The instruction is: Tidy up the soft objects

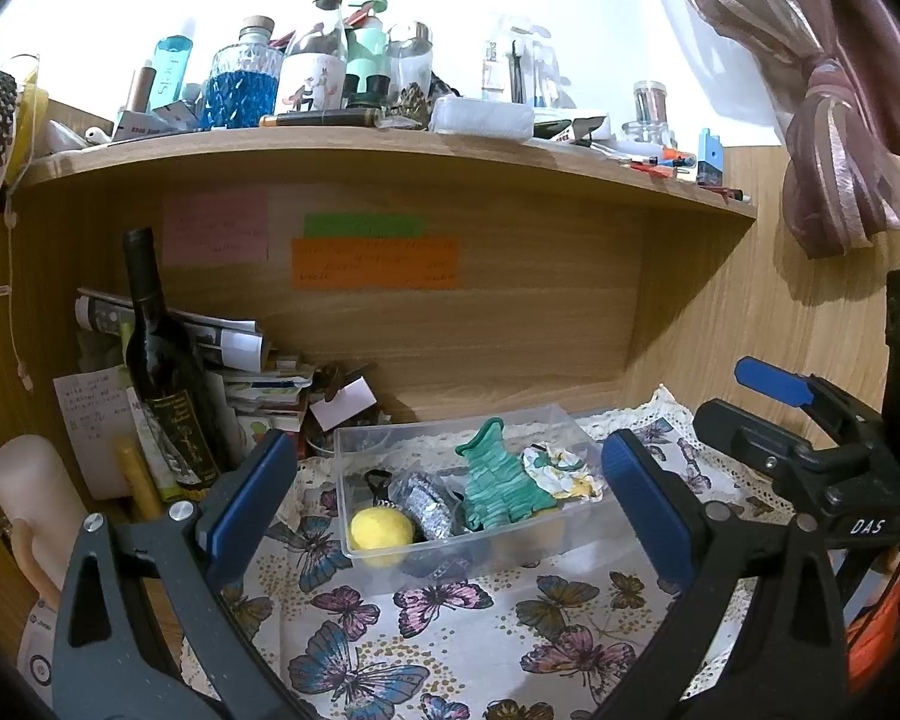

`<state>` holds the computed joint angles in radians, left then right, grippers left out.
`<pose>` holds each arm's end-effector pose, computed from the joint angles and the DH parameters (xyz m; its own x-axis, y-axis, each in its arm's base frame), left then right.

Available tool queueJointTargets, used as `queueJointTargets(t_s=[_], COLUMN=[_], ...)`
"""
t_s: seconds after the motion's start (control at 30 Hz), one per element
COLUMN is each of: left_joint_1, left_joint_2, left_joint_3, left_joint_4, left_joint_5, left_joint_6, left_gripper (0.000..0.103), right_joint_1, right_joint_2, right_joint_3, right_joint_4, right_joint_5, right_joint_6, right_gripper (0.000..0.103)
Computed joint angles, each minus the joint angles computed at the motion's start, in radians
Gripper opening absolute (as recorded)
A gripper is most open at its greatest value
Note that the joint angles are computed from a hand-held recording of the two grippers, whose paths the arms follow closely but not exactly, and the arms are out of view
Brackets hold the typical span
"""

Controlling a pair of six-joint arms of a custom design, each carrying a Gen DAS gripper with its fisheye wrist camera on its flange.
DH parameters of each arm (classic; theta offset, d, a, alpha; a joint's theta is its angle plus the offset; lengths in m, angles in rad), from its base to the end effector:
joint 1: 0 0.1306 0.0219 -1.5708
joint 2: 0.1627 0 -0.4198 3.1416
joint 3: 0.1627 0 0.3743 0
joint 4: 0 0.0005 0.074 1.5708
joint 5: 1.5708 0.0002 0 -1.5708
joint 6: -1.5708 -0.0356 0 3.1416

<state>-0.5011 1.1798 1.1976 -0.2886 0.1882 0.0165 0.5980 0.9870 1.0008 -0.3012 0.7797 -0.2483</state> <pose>0.3527 -0.2014 0.5168 -0.2450 0.1157 -0.9626 0.6261 0.7770 -0.0659 0.2786 0.1589 0.4905 -0.1885 0.0830 -0.9785 0.2097 0.9769 0.0425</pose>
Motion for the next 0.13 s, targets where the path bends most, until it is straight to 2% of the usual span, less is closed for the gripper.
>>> queueJointTargets(t_s=[0.13], left_joint_1=[0.003], left_joint_2=[-0.001], left_joint_3=[0.0], left_joint_4=[0.0], left_joint_5=[0.003], left_joint_6=[0.013], left_gripper=[0.103], right_joint_1=[0.001], right_joint_2=[0.002], right_joint_3=[0.002], right_joint_4=[-0.005], right_joint_5=[0.002], right_joint_6=[-0.005], right_gripper=[0.103])
